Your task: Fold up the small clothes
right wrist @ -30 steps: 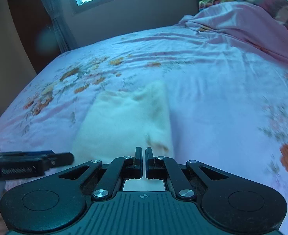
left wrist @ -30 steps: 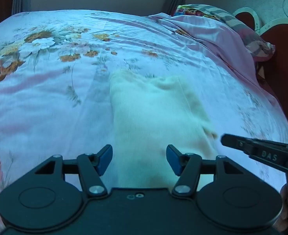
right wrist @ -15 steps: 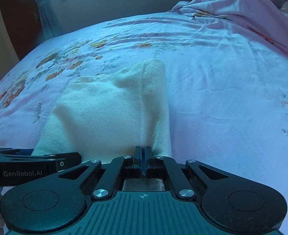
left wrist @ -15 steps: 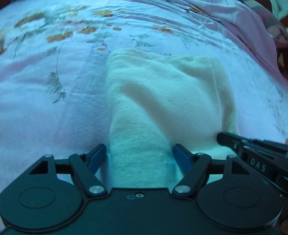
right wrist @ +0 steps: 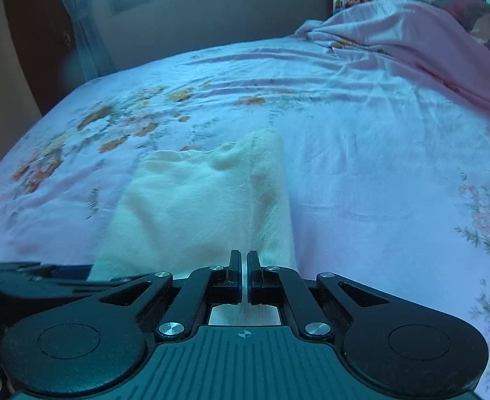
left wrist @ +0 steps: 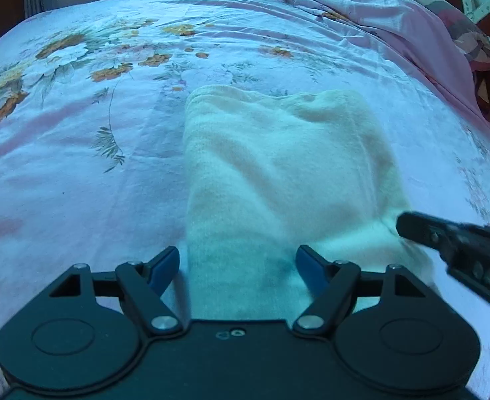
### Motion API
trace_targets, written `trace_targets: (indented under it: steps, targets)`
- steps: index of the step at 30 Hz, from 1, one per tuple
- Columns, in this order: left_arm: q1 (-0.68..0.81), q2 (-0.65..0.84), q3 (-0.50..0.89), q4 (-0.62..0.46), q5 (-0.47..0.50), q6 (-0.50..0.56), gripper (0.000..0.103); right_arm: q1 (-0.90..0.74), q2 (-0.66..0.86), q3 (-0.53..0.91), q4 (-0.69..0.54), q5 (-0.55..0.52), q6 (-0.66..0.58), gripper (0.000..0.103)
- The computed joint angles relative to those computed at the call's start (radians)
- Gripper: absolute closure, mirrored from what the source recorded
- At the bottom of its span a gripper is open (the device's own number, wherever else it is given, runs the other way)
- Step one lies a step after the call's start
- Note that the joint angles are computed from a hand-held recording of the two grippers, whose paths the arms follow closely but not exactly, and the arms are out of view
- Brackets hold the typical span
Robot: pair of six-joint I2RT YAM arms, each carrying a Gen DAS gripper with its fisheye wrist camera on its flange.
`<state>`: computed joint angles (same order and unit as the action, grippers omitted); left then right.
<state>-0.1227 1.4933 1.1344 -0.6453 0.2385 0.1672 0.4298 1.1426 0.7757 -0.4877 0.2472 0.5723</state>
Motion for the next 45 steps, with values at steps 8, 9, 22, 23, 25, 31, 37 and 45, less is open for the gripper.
trace_targets:
  steps: [8, 9, 22, 23, 25, 31, 37, 45]
  targets:
    - [0.026, -0.117, -0.112, 0.000, 0.023, 0.006, 0.026, 0.160, -0.079, -0.134, -0.055, 0.085, 0.078, 0.103]
    - [0.031, -0.126, -0.119, -0.003, 0.026, 0.007, 0.026, 0.154, -0.077, -0.122, -0.070, 0.076, 0.088, 0.103]
    - [0.081, -0.220, -0.193, -0.067, 0.082, 0.065, 0.023, 0.249, -0.162, -0.140, -0.160, 0.133, 0.216, 0.103]
    - [0.081, -0.230, -0.203, -0.060, 0.079, 0.070, 0.023, 0.249, -0.162, -0.133, -0.167, 0.133, 0.213, 0.103]
    - [0.083, -0.238, -0.209, -0.060, 0.077, 0.071, 0.023, 0.250, -0.167, -0.119, -0.188, 0.128, 0.230, 0.103]
    - [0.088, -0.246, -0.213, -0.067, 0.078, 0.070, 0.023, 0.337, -0.195, -0.131, -0.233, 0.197, 0.306, 0.103]
    - [0.086, -0.246, -0.216, -0.062, 0.075, 0.067, 0.021, 0.333, -0.182, -0.126, -0.231, 0.192, 0.297, 0.103]
    - [0.071, -0.260, -0.213, -0.059, 0.053, 0.073, 0.021, 0.284, -0.221, -0.119, -0.247, 0.132, 0.296, 0.102]
